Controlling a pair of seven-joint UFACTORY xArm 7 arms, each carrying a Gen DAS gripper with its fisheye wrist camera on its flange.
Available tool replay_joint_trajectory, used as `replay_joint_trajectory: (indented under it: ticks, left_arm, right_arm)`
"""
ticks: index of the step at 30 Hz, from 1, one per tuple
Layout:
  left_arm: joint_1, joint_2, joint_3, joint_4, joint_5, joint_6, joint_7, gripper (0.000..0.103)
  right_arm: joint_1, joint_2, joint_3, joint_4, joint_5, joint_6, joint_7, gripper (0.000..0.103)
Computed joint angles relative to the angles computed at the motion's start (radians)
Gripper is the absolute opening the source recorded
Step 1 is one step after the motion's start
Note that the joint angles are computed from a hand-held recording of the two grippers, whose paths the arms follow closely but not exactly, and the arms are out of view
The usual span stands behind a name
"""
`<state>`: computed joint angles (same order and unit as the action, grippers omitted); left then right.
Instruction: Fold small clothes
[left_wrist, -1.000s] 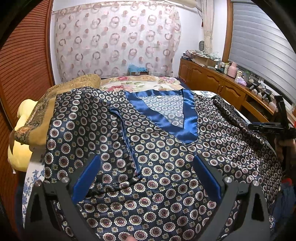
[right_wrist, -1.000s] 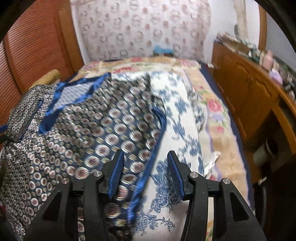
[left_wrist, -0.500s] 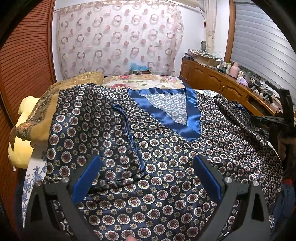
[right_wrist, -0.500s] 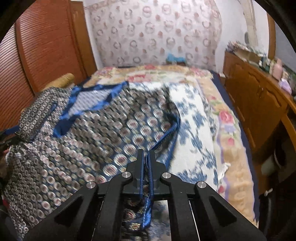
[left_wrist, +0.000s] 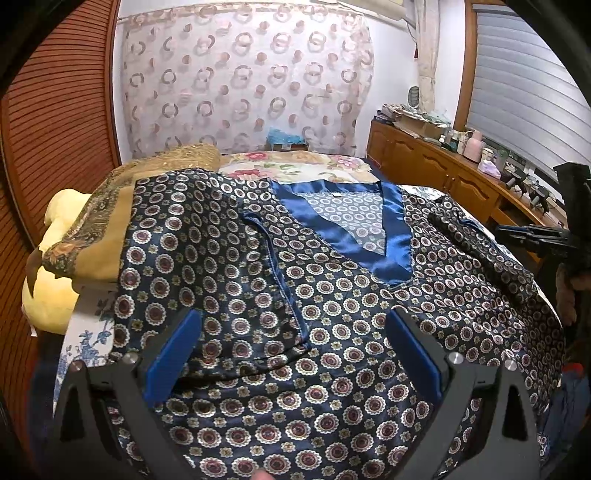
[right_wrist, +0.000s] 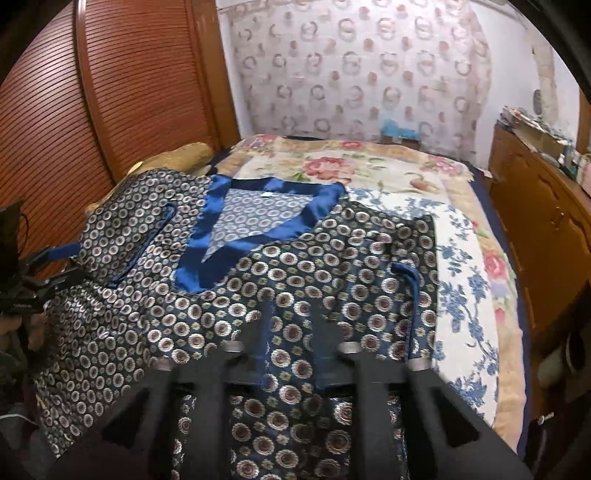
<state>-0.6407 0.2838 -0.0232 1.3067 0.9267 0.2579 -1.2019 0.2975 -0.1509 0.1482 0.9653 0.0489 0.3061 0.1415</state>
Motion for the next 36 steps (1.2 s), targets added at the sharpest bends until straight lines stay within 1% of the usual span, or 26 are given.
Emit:
replay_joint_trajectory:
  ticks: [1, 2, 4, 6, 9, 13, 16, 19, 20, 22, 23, 25, 26, 28, 29, 36]
  left_arm:
    - [0.001, -0.001, 0.001, -0.001, 0.000, -0.001, -0.001, 0.100]
    - [0.002, -0.003, 0.003, -0.003, 0.001, -0.003, -0.004, 0.100]
    - [0.002, -0.007, 0.006, -0.009, 0.007, -0.004, -0.013, 0.100]
    - [0.007, -0.008, 0.004, -0.012, 0.006, -0.006, -0.016, 0.100]
    - [0.008, -0.003, 0.003, -0.011, 0.005, -0.009, -0.018, 0.100]
    - [0.007, 0.006, 0.001, -0.005, -0.005, -0.009, -0.005, 0.100]
    - [0.004, 0.009, 0.002, -0.002, -0.015, -0.006, 0.008, 0.100]
    - [0.001, 0.008, 0.006, -0.003, -0.017, -0.005, 0.009, 0.100]
    - [0.001, 0.008, 0.008, -0.004, -0.016, -0.005, 0.007, 0.100]
    - [0.000, 0.005, 0.010, -0.009, -0.014, -0.007, 0.002, 0.100]
    - [0.001, 0.005, 0.010, -0.010, -0.014, -0.007, 0.002, 0.101]
    - [0.001, 0.005, 0.009, -0.010, -0.013, -0.005, 0.001, 0.101]
    - [0.002, 0.005, 0.009, -0.011, -0.014, -0.006, 0.002, 0.100]
    - [0.001, 0.005, 0.009, -0.010, -0.012, -0.006, 0.001, 0.100]
    - [0.001, 0.005, 0.009, -0.010, -0.012, -0.006, 0.001, 0.100]
    - [0.007, -0.004, 0.010, -0.020, -0.004, -0.007, -0.005, 0.100]
  right_arm:
    - [0.001, -0.008, -0.004, -0.008, 0.008, -0.014, -0.005, 0.039]
    - [-0.011, -0.019, 0.001, -0.017, -0.012, -0.025, 0.017, 0.042]
    - [-0.060, -0.043, 0.021, -0.034, -0.093, -0.038, 0.109, 0.049]
    - [-0.094, -0.053, 0.022, -0.040, -0.141, -0.015, 0.161, 0.050]
    - [-0.119, -0.040, 0.012, -0.037, -0.187, 0.031, 0.185, 0.050]
    - [-0.112, -0.001, -0.018, -0.033, -0.162, 0.056, 0.153, 0.049]
    - [-0.096, 0.030, -0.040, -0.023, -0.092, 0.068, 0.097, 0.044]
    - [-0.097, 0.056, -0.039, -0.008, -0.088, 0.089, 0.092, 0.036]
    - [-0.095, 0.063, -0.040, -0.004, -0.080, 0.096, 0.080, 0.030]
    - [-0.090, 0.069, -0.038, -0.002, -0.074, 0.100, 0.063, 0.022]
    - [-0.088, 0.069, -0.036, -0.002, -0.075, 0.101, 0.056, 0.016]
    - [-0.081, 0.073, -0.037, 0.005, -0.050, 0.106, 0.027, 0.008]
    - [-0.080, 0.072, -0.035, 0.004, -0.053, 0.103, 0.028, 0.007]
    - [-0.069, 0.074, -0.036, 0.010, -0.013, 0.100, -0.009, 0.005]
    - [-0.066, 0.075, -0.032, 0.014, -0.010, 0.099, -0.013, 0.005]
    - [-0.020, 0.116, -0.005, 0.082, 0.043, 0.111, -0.076, 0.005]
